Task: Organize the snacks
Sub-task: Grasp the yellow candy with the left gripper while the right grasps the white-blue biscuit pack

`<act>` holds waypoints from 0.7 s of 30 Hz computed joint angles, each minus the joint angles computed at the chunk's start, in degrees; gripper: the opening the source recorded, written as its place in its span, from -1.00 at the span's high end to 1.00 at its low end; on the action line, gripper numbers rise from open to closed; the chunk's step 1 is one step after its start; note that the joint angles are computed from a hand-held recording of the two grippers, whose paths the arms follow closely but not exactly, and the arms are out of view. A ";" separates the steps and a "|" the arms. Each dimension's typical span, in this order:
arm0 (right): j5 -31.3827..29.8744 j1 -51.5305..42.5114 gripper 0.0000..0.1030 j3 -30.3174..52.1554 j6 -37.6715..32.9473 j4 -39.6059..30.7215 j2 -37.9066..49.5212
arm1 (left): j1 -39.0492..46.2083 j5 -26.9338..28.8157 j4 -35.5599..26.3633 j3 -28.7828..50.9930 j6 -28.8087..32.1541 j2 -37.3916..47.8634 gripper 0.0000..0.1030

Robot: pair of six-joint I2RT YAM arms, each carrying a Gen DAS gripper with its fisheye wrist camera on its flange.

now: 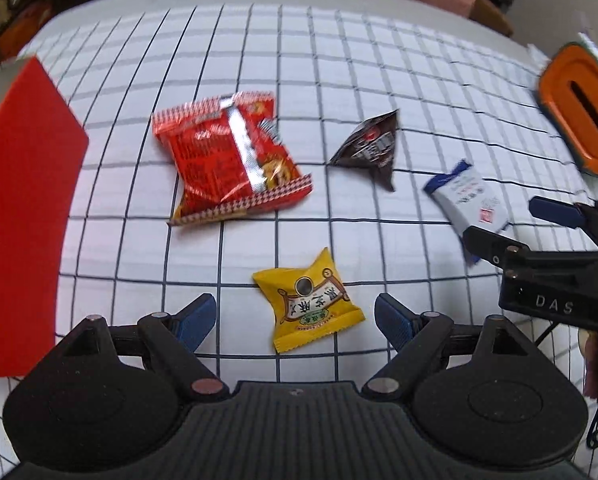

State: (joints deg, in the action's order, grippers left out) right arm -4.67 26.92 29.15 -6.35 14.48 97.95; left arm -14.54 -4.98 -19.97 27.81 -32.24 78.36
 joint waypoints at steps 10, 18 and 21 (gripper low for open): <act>1.26 0.10 -0.47 4.17 -1.43 3.19 8.37 | 0.63 0.50 1.66 3.60 -3.87 8.64 -0.56; 0.76 0.33 -0.07 3.64 -0.53 4.98 9.33 | 0.34 0.42 1.03 4.33 -2.34 10.19 -0.16; 1.17 1.00 0.04 2.95 -0.49 5.58 8.92 | -0.13 0.02 0.68 4.52 -1.91 10.09 0.11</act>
